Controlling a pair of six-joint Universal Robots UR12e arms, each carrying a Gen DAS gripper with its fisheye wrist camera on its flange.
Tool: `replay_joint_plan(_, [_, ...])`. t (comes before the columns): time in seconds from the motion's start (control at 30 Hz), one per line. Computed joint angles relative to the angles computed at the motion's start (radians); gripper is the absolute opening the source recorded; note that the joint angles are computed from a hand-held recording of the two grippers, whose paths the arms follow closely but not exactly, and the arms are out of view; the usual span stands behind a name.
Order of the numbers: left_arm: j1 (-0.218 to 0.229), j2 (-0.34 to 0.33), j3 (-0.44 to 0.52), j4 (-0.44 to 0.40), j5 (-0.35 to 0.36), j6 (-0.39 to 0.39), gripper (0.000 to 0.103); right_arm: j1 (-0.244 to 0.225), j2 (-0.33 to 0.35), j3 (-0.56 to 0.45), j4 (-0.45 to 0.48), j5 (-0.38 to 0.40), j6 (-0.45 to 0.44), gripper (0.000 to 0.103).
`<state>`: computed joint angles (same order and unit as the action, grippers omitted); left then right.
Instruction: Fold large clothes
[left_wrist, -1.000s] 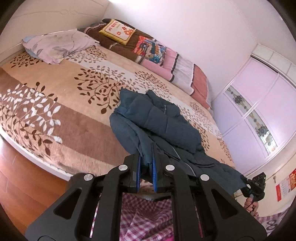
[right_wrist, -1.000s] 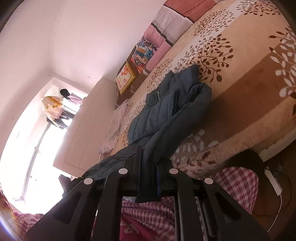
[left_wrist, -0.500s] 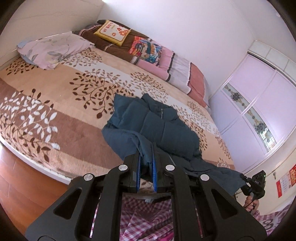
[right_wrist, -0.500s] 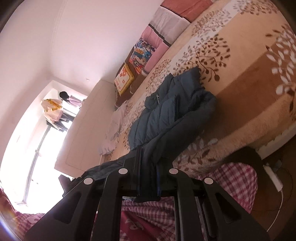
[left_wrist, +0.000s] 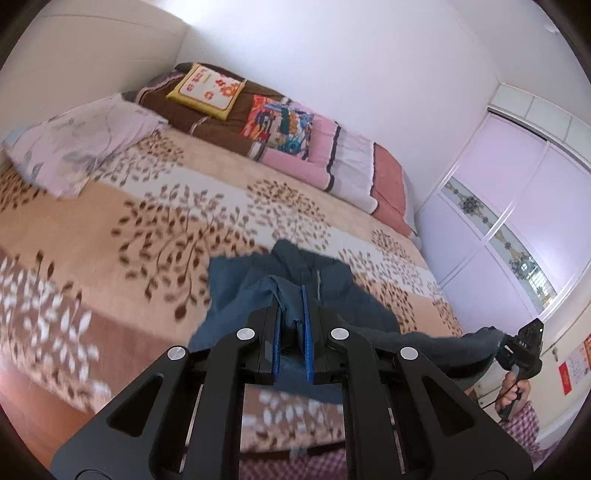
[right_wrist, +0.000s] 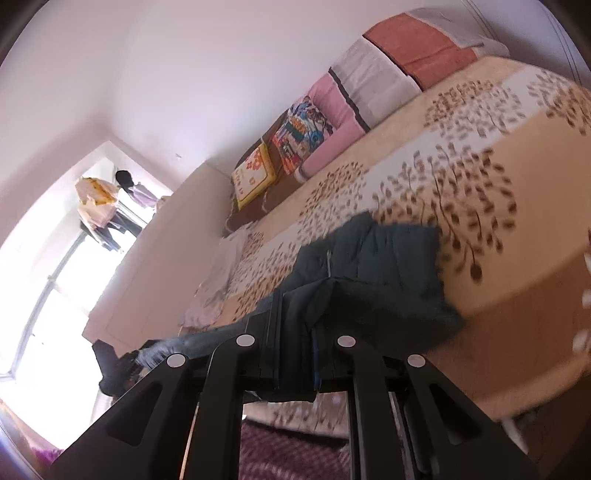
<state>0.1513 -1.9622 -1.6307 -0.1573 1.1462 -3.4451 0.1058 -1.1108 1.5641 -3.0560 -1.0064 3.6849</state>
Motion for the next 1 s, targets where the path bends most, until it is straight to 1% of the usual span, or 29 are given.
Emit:
replay_joint_plan(0.13, [-0.016,-0.093,0.151,-0.050,0.029,-0.031,0.010,0.004,0.075,-0.140,0.082,-0.046,-0.040,0.013])
replay_joint_plan(0.23, [-0.025,-0.171,0.270,-0.099,0.061,-0.066,0.011,0.008,0.150,-0.271,0.164,-0.083,-0.066,0.013])
replay_joint_plan(0.3, [-0.030,-0.216,0.338,-0.129,0.079,-0.090,0.010,0.009,0.193,-0.342,0.205,-0.102,-0.063,0.013])
replay_joint_plan(0.33, [-0.033,-0.250,0.390,-0.156,0.096,-0.107,0.010,0.009,0.225,-0.394,0.234,-0.114,-0.057,0.013])
replay_joint_plan(0.4, [-0.037,-0.303,0.470,-0.203,0.111,-0.119,0.010,0.010,0.274,-0.474,0.293,-0.137,-0.063,0.013])
replay_joint_plan(0.43, [-0.041,-0.334,0.517,-0.235,0.130,-0.126,0.010,0.009,0.304,-0.522,0.327,-0.141,-0.060,0.013])
replay_joint_plan(0.53, [-0.046,-0.419,0.641,-0.315,0.146,-0.171,0.010,0.010,0.385,-0.649,0.422,-0.159,-0.056,0.013])
replay_joint_plan(0.67, [-0.046,-0.526,0.784,-0.385,0.149,-0.247,0.010,0.010,0.490,-0.810,0.532,-0.178,-0.049,0.013])
replay_joint_plan(0.83, [-0.054,-0.650,0.962,-0.497,0.178,-0.275,0.010,0.013,0.620,-1.013,0.679,-0.210,-0.050,0.013])
replay_joint_plan(0.9, [-0.057,-0.689,1.017,-0.525,0.187,-0.281,0.010,0.014,0.672,-1.095,0.732,-0.223,-0.052,0.013])
replay_joint_plan(1.0, [-0.060,-0.737,1.083,-0.564,0.199,-0.288,0.011,0.016,0.733,-1.193,0.801,-0.244,-0.051,0.013])
